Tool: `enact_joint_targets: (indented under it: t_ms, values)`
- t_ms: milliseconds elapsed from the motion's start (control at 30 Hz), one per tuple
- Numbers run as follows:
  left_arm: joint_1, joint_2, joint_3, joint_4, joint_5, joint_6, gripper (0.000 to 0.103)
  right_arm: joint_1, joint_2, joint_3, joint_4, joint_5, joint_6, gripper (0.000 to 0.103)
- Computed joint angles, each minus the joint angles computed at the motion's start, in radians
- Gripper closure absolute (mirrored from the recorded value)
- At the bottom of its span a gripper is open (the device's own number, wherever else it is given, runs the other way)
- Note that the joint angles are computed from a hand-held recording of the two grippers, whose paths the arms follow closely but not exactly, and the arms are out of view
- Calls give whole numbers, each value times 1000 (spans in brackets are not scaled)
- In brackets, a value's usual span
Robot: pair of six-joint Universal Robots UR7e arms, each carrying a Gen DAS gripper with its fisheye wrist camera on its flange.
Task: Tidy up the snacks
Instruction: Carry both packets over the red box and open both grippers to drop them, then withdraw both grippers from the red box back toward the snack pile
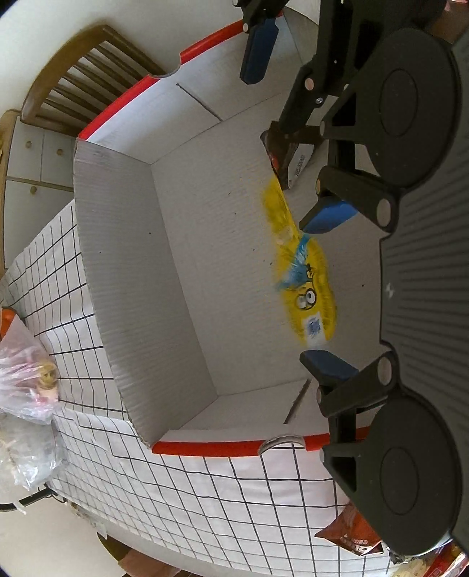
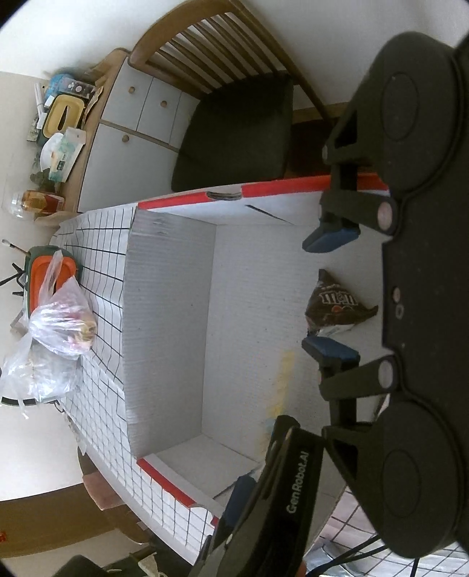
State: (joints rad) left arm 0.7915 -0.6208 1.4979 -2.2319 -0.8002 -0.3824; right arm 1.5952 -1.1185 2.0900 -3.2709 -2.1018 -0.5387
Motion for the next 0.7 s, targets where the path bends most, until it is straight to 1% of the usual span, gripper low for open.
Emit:
enact_joint_targets:
  t_ms: [200,267,333,367,433,533,633,700]
  values:
    - [-6,-20,26,-41,-12,7,32,-2,-30,19,-9,35,11,47]
    - [-13,-34,47,-67,-14,8,32,0,-42,29,-18,44,16,38]
    - [-19,-51,70,-96,-18,13,31,4,-54,42,-31,55,13,38]
    - [-23,-60,82,-111,-17,14,28,7,-61,49,-34,62,11,38]
    - [-30,-82,112,-146,-13,17,27,15,-73,60,-40,73,9,37]
    - [-39,-113,149,-183,-18,18,27,28,-93,79,-51,91,11,32]
    - [-51,-148,193,-219,-13,22,27,45,-109,99,-75,104,9,20]
    - [-60,-175,224,-242,-12,24,27,59,-119,117,-97,113,9,18]
